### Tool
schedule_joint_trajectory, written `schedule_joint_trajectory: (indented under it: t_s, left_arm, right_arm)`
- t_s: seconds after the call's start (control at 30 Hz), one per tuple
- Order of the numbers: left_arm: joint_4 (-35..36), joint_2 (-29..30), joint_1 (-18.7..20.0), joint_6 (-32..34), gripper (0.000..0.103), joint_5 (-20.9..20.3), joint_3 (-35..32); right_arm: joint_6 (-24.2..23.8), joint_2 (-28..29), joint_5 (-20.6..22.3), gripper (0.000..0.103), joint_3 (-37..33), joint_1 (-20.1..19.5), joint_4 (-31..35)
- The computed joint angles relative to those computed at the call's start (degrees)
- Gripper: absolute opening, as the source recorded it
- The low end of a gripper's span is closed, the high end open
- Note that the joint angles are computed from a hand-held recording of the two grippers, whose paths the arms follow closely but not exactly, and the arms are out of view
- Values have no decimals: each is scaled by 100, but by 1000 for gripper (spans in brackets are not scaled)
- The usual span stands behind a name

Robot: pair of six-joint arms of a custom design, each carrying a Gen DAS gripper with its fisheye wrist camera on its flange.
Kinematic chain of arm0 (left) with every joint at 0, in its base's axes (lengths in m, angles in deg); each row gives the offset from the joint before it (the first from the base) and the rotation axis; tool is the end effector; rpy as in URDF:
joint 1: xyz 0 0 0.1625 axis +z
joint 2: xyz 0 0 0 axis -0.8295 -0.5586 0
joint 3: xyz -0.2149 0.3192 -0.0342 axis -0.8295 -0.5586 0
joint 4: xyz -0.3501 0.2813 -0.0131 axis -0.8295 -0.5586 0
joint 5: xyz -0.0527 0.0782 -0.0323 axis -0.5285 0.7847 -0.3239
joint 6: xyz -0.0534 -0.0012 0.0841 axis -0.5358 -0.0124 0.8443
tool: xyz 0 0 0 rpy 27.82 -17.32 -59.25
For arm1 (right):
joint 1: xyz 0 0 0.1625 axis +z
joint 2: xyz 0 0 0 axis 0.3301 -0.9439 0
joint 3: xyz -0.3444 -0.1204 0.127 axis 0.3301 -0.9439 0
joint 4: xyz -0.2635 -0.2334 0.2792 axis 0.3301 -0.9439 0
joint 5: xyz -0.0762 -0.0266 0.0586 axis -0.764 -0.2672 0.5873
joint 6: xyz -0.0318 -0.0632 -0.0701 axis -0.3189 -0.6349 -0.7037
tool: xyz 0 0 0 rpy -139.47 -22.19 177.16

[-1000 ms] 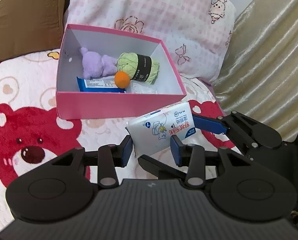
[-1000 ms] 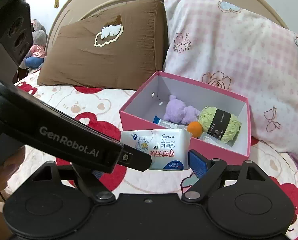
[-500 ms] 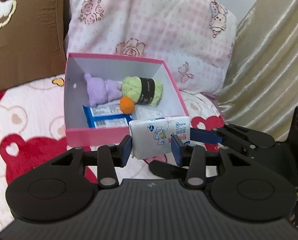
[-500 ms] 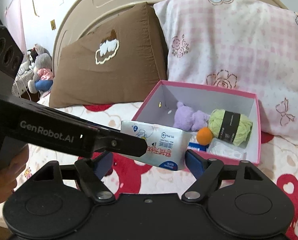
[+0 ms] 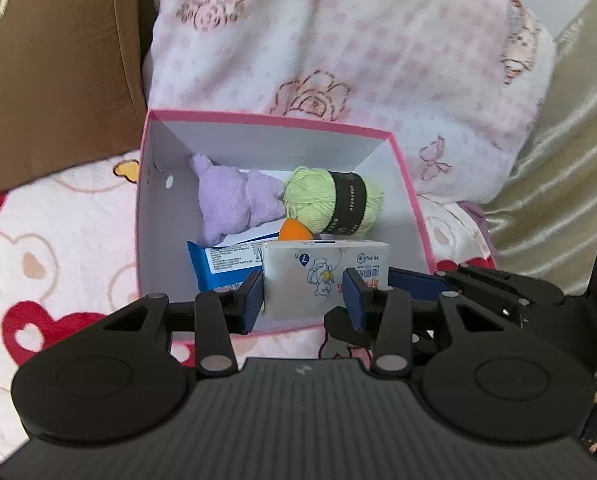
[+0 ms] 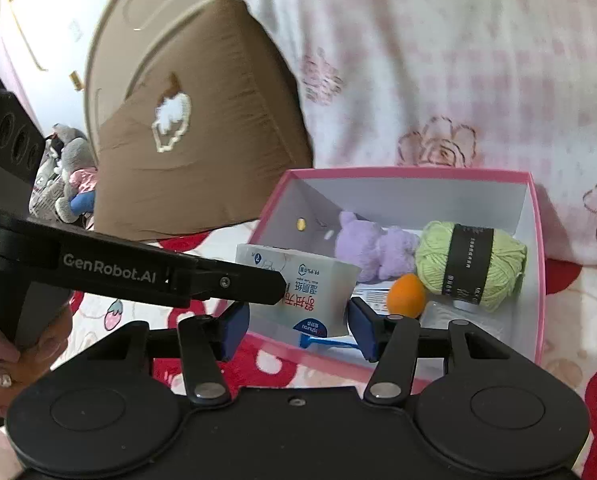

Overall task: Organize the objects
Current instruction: 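Lift the tissue packet with the left tool and carry it over the pink box, then lower the tissue packet into the pink box and open the left tool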

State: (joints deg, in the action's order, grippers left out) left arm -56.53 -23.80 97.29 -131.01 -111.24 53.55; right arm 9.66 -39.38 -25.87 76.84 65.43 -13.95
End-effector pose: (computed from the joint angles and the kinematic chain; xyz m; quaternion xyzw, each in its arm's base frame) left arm -0.5003 -0.7045 0.0025 0.0104 0.9319 -0.3034 0.1987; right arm 0.0700 -0.7584 0.4401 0.4341 -0.8937 0.1096 0.0281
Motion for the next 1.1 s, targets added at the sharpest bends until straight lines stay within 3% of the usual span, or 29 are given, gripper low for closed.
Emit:
schedule_joint_trajectory:
  t_s: [0.2, 0.37, 0.47, 0.63, 0.8, 1.0, 1.1]
  left_arm:
    - [293, 350, 232, -215, 40, -130, -459]
    - [351, 459, 354, -441, 40, -368, -479]
    - [419, 554, 374, -417, 40, -266, -558]
    - [374, 579, 462, -428, 41, -343, -556]
    - [423, 644, 565, -489, 41, -435, -639]
    - [540, 934, 595, -381, 41, -302, -1024]
    - [450, 975, 669, -491, 41, -487, -1053]
  right_arm:
    - [252, 598, -140, 60, -611, -84, 264]
    - [8, 625, -187, 60, -352, -221, -22]
    - [285, 859, -335, 60, -618, -254, 213]
    - [317, 952, -454, 60, -652, -238, 173]
    - [742, 1375, -424, 60, -1446, -272, 1038]
    - [754, 1270, -531, 58, -1172, -282, 655]
    - [785, 1218, -663, 57, -1017, -267, 401]
